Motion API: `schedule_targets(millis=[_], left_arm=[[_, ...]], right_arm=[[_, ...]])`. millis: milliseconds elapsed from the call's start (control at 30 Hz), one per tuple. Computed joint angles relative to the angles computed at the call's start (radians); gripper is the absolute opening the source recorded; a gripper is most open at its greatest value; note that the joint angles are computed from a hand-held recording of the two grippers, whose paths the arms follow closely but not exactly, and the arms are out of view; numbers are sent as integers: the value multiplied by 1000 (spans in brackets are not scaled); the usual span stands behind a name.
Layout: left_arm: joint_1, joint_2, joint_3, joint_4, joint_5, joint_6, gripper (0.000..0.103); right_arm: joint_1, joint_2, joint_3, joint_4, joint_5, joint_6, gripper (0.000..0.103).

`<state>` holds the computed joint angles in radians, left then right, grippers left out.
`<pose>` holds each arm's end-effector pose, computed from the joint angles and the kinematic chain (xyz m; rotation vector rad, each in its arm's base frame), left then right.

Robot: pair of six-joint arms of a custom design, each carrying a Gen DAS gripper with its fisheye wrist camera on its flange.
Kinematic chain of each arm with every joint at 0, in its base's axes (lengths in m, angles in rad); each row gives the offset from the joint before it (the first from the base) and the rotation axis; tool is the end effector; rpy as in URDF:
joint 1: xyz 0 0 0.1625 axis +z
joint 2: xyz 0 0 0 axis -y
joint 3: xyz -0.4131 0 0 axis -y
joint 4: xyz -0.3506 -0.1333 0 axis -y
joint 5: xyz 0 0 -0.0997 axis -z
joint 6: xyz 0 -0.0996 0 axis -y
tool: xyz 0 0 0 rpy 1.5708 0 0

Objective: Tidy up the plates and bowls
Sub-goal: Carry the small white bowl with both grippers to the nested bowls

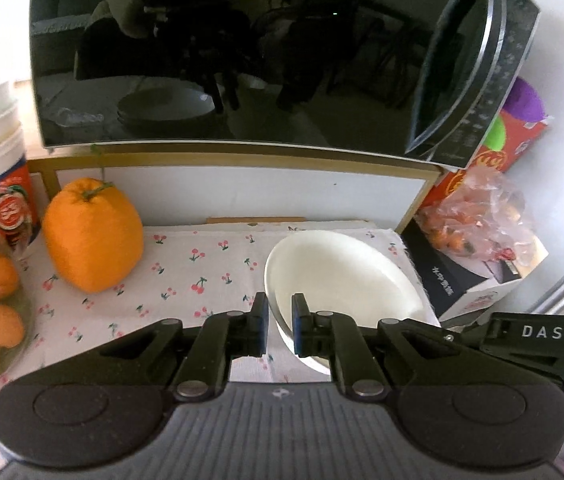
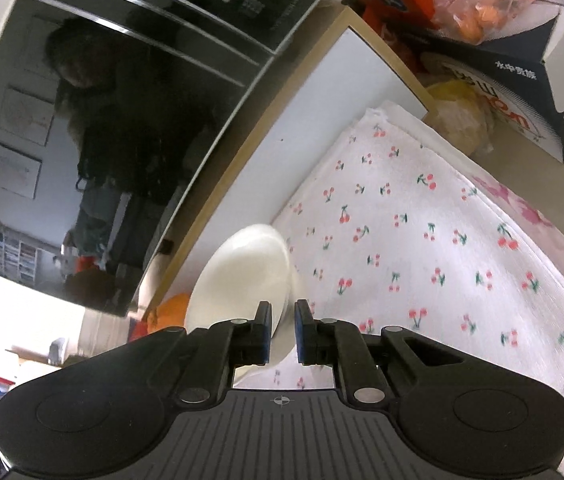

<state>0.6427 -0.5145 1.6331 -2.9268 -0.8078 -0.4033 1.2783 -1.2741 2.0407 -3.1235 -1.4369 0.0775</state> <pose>-0.3805 -0.5374 0.0039 0.5426 2.4894 -0.8692 -0.0077 -0.5341 0.3151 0.4477 2.8243 -1.1989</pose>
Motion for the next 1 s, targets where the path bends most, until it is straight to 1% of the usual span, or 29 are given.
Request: schedule_targets(millis=[100, 233, 400, 467, 633, 867, 1000], left_arm=[[-19, -29, 46, -15, -1, -40, 10], [-37, -69, 111, -42, -24, -104, 10], [-71, -117, 192, -43, -35, -158, 10], [-88, -139, 234, -53, -37, -179, 10], [-115, -192, 326, -77, -80, -258, 10], [-172, -237, 435, -146, -88, -299, 10], [-202, -257, 484, -164, -93, -314, 11]], right_arm=[[15, -34, 37, 0, -21, -4, 13], [31, -84, 89, 4, -52, -3, 13], [41, -151, 155, 8, -75, -3, 13], [43, -181, 183, 11, -76, -12, 13], [47, -257, 252, 22, -90, -31, 13], [49, -359, 339, 24, -89, -55, 13], [32, -408, 390, 17, -74, -63, 13]])
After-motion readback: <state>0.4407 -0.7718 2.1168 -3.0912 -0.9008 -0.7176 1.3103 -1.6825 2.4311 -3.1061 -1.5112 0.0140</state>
